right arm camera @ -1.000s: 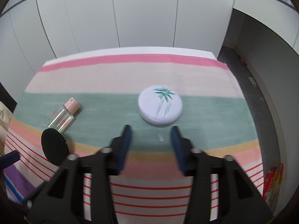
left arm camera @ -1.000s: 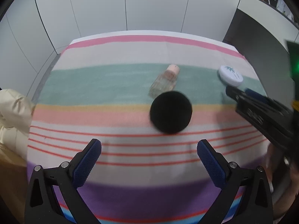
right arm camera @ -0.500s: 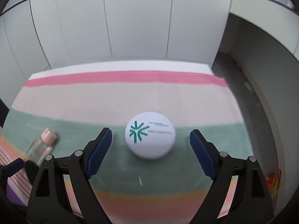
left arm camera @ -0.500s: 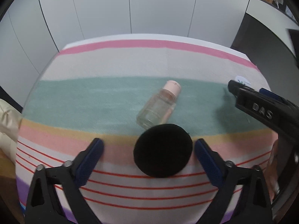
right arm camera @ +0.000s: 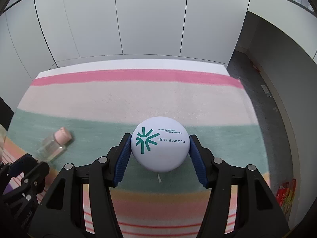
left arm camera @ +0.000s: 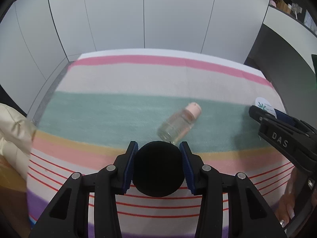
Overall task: Organize objects
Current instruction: 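Lift the compact and black puff and carry both toward the cardboard box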
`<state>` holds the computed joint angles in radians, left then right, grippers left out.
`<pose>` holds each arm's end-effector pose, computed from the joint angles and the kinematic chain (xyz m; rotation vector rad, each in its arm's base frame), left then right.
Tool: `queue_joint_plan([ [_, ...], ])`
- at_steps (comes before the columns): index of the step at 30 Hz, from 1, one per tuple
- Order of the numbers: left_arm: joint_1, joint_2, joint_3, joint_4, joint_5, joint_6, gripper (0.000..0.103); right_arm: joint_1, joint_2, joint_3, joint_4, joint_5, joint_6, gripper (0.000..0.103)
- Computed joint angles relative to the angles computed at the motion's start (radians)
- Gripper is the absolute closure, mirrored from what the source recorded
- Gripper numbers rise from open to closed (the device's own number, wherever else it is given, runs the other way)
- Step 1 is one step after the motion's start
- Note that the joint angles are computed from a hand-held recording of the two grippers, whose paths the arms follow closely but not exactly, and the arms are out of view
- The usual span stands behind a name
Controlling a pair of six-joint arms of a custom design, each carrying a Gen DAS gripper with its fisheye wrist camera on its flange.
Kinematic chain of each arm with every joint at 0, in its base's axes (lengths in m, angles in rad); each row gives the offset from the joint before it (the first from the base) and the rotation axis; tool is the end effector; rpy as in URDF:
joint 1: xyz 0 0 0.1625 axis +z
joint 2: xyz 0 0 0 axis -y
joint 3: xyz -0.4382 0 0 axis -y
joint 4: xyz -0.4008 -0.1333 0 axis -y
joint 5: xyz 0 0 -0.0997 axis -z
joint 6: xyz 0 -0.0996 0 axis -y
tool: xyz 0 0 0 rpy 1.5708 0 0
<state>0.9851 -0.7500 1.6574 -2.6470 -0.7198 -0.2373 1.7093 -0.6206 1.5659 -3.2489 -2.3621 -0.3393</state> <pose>-0.2006 -0.6790 0.0974 0.3193 2.3352 -0.6095 0.1602 -0.6967 0.1071 0.1771 -2.2092 0.7439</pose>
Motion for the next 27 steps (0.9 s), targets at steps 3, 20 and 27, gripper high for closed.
queue_joint_plan([
  [3, -0.014, -0.023, -0.009, 0.031, 0.012, -0.016, 0.059, 0.022, -0.018, -0.002, 0.031, -0.023, 0.008, 0.043],
  [20, -0.164, -0.244, -0.038, 0.245, 0.122, -0.112, 0.058, 0.226, -0.158, -0.040, 0.298, -0.157, 0.201, 0.043],
  [27, -0.207, -0.330, -0.009, 0.325, 0.161, -0.139, 0.058, 0.284, -0.180, -0.039, 0.394, -0.202, 0.266, 0.043],
])
